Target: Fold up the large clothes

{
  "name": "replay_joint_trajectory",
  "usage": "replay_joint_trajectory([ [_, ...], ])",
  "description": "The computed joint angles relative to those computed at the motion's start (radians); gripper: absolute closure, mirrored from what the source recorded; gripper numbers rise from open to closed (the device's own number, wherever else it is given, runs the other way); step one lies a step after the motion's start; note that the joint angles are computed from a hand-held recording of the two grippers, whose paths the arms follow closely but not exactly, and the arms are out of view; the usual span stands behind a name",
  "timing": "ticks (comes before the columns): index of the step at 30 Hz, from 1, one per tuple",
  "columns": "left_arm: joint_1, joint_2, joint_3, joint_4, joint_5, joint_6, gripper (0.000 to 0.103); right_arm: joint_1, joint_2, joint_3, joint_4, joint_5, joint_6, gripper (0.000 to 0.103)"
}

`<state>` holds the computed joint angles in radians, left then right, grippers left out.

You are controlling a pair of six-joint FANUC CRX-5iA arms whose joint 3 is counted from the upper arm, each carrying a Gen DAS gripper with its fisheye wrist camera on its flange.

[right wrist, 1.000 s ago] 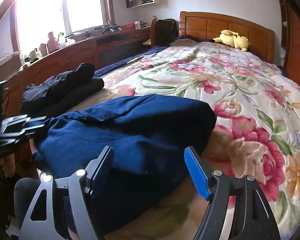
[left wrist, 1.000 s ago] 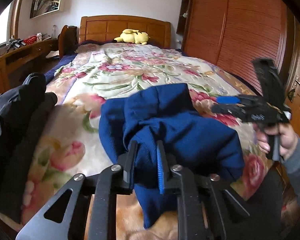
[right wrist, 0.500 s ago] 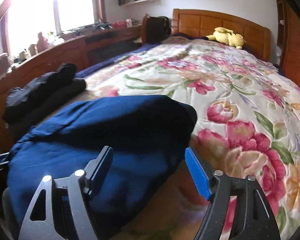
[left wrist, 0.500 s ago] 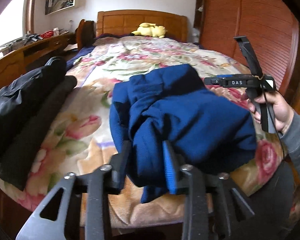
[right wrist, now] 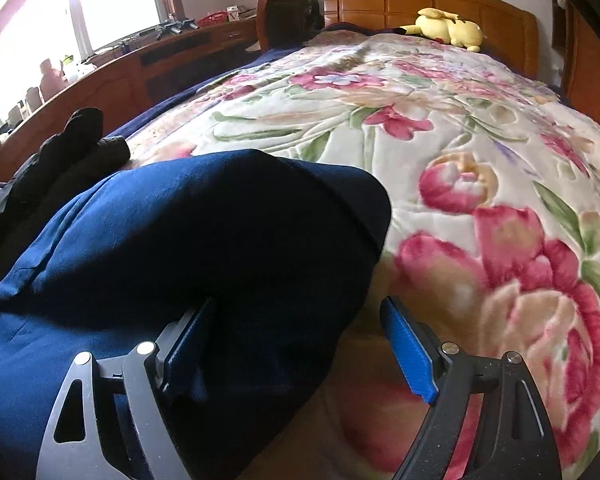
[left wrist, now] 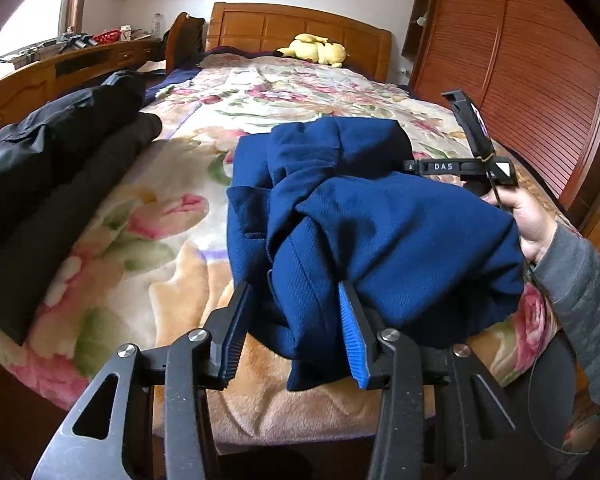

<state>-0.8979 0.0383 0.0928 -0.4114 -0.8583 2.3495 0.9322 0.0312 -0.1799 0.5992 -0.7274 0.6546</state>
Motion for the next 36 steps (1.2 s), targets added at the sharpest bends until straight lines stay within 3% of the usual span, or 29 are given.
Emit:
replay_joint_trajectory([
  [3, -0.051, 0.019, 0.059, -0.109, -0.097, 0.074, 0.042, 0.01, 0.001, -0.007, 0.021, -0.001, -0.002, 0.018],
  [5, -0.058, 0.025, 0.069, -0.128, -0.113, 0.085, 0.039, 0.006, -0.005, -0.02, 0.025, 0.007, -0.001, 0.018],
  [7, -0.038, 0.025, 0.05, -0.09, -0.085, 0.066, 0.039, 0.002, -0.009, -0.027, 0.021, 0.014, -0.001, 0.018],
  [12, 0.041, -0.022, -0.07, 0.053, 0.073, 0.039, 0.039, -0.021, -0.007, -0.003, -0.075, 0.034, 0.059, 0.018],
  [15, 0.046, -0.017, -0.081, 0.075, 0.091, 0.025, 0.039, -0.033, 0.002, 0.026, -0.146, 0.04, 0.119, 0.019],
  [20, 0.062, -0.03, -0.128, 0.131, 0.153, 0.003, 0.039, -0.046, 0.023, 0.076, -0.267, 0.042, 0.243, 0.041],
  [21, 0.074, -0.039, -0.153, 0.169, 0.185, -0.021, 0.04, -0.047, 0.025, 0.082, -0.283, 0.042, 0.268, 0.051],
  [22, 0.091, -0.048, -0.186, 0.226, 0.23, -0.063, 0.048, -0.047, 0.024, 0.086, -0.295, 0.045, 0.286, 0.057],
  [23, 0.109, -0.056, -0.217, 0.291, 0.273, -0.115, 0.052, -0.046, 0.023, 0.083, -0.287, 0.048, 0.287, 0.07],
  [24, 0.128, -0.066, -0.26, 0.384, 0.326, -0.192, 0.065, -0.043, 0.021, 0.075, -0.268, 0.054, 0.28, 0.079],
  [26, 0.144, -0.073, -0.305, 0.498, 0.377, -0.297, 0.073, -0.032, -0.004, 0.024, -0.176, 0.102, 0.222, 0.092],
  [30, 0.113, -0.082, -0.267, 0.376, 0.364, -0.214, 0.087, -0.014, -0.066, -0.085, 0.106, 0.184, -0.01, 0.096],
  [36, 0.099, -0.136, -0.26, 0.283, 0.389, -0.172, 0.089, 0.018, -0.116, -0.12, 0.438, 0.169, -0.228, 0.097],
])
